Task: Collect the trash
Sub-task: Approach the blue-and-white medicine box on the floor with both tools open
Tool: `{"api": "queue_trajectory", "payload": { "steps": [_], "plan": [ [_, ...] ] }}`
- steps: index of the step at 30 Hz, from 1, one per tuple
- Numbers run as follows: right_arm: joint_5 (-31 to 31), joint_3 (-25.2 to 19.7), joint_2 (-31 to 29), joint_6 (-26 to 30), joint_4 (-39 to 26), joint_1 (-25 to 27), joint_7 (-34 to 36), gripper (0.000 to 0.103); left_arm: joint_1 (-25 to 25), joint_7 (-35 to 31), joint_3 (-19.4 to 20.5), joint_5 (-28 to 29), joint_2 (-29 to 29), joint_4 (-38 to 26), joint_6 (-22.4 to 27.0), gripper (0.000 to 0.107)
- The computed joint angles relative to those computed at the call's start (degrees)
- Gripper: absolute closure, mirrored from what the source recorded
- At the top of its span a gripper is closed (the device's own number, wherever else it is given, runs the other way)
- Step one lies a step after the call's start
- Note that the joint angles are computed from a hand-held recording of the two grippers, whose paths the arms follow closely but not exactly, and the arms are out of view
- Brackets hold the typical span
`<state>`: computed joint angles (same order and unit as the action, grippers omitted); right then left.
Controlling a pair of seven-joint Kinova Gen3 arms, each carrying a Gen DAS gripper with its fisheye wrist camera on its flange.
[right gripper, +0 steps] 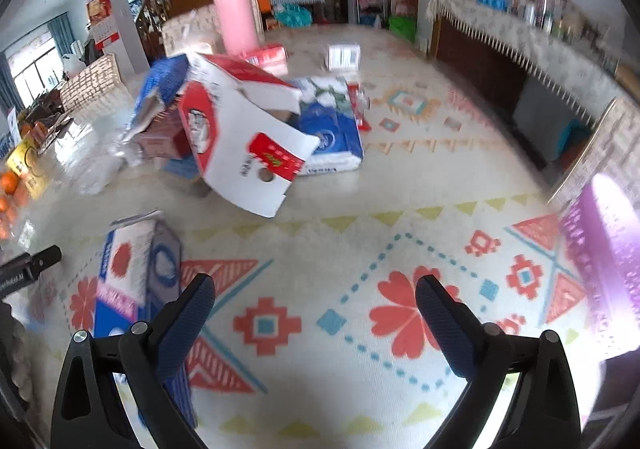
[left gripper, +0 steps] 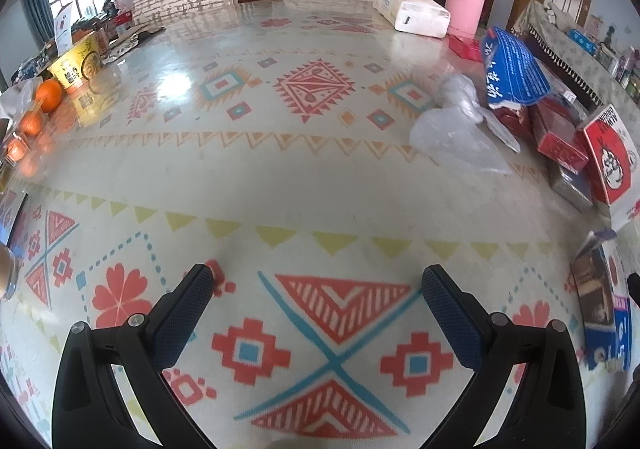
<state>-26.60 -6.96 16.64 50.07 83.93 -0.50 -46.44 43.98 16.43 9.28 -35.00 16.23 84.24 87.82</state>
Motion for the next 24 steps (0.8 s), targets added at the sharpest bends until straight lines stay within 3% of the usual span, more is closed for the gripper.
{"api": "queue_trajectory", "payload": {
  "steps": [4,7,10,17,24],
  "plan": [
    [-7.6,-6.4,-6.3,-7.4,9.3,8.1,9.3,0.001,2.8,3.5,0.6,-1.4,0.9,-1.8,2.0,0.004],
    [-14.6,-12.9,-9.3,-12.1,14.3,16.0,16.3,0.001,6.5,3.2,0.7,-4.1,3.9,-7.4,8.3,0.004],
    [-21.6,-16.9,-9.8,-12.7,15.7,21.8,22.5,0.001,11.1,1.1,0.2,-7.9,6.8,-13.2,13.4,0.004],
    [-33.4,-11.6,-11.9,-12.7,19.3,20.6,32.6,0.001,21.5,-7.9,-4.6,-17.3,14.8,-27.3,25.2,0.004],
    [-49.0,-7.2,-16.2,-15.4,24.9,20.8,45.5,0.000,27.1,-9.9,-9.0,-20.2,16.6,-31.1,31.6,0.004]
  ]
}}
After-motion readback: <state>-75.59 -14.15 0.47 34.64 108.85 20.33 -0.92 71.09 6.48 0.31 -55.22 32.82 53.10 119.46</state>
